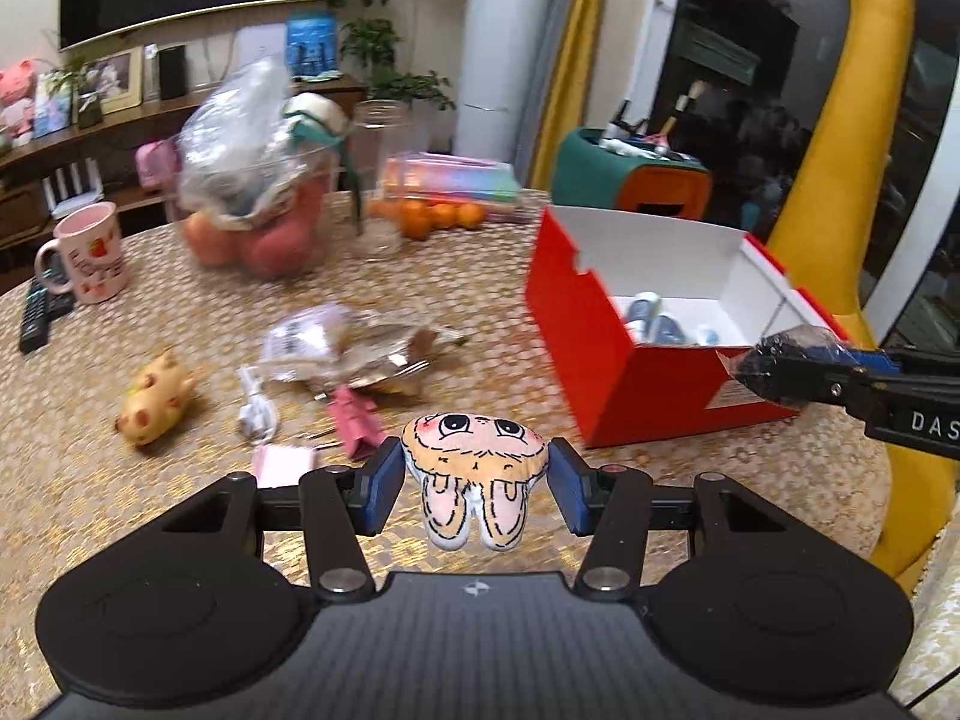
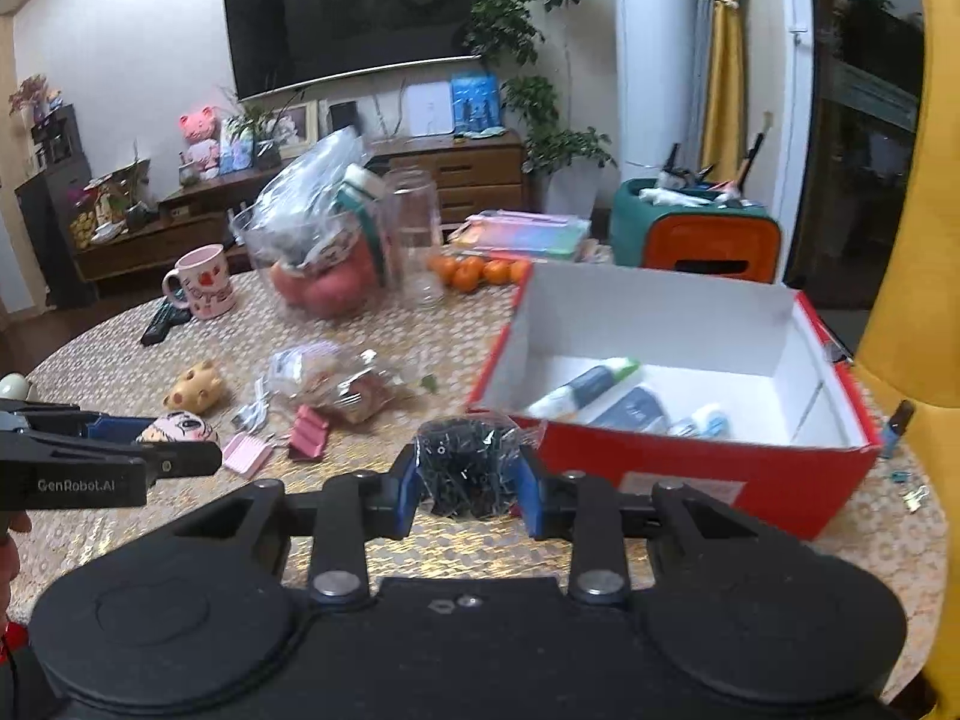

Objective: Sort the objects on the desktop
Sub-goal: 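Carry the cookie packet and hair-tie bag over the red box with both tools, then lower both items into the red box and open both tools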

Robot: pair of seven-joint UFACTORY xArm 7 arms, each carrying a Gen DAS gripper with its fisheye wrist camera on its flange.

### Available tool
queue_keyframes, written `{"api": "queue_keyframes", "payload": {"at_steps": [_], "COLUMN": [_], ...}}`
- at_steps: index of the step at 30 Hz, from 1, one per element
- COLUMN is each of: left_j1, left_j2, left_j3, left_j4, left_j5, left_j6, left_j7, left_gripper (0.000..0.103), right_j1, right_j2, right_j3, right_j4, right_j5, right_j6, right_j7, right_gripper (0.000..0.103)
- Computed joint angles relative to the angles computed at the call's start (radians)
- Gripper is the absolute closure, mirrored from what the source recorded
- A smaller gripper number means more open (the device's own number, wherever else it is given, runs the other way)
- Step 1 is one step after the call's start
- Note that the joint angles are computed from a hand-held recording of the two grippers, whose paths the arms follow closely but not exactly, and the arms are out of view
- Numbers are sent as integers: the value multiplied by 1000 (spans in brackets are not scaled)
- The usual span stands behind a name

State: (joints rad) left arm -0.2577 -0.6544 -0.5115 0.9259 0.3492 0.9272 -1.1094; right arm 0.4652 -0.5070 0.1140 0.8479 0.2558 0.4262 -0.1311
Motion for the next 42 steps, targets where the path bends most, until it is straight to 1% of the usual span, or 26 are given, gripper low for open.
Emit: {"api": "queue_keyframes", "payload": {"at_steps": [3, 8, 11, 14, 20, 27, 33, 36, 38, 42], "left_j1": [16, 22, 9, -15, -67, -151, -224, -258, -275, -295], "left_j2": [62, 170, 236, 298, 451, 626, 739, 786, 818, 868], "left_j3": [-20, -38, -37, -22, 3, 57, 128, 169, 197, 251], "left_j4": [48, 129, 177, 221, 352, 511, 617, 657, 685, 725], "left_j5": [28, 92, 134, 175, 267, 351, 371, 399, 386, 328], "left_j6": [-21, -48, -57, -64, -48, -29, -30, -21, -13, -33], "left_j7": [5, -4, -13, -16, -3, 54, 104, 129, 148, 186], "left_gripper": [52, 52, 52, 52, 52, 52, 52, 52, 52, 52], "right_j1": [-14, -43, -61, -75, -106, -135, -170, -187, -198, -218], "right_j2": [-1, 3, 7, 21, 58, 131, 215, 257, 287, 350], "right_j3": [-20, -45, -56, -69, -88, -110, -94, -83, -77, -64], "right_j4": [2, 9, 13, 22, 47, 100, 172, 206, 227, 265], "right_j5": [-3, -2, -4, -1, 7, 35, 30, 24, 25, 24], "right_j6": [-5, -11, -18, -24, -35, -27, -10, -10, -9, -12], "right_j7": [-11, -22, -31, -41, -57, -94, -118, -125, -125, -121], "right_gripper": [71, 71, 71, 71, 71, 71, 71, 71, 71, 71]}}
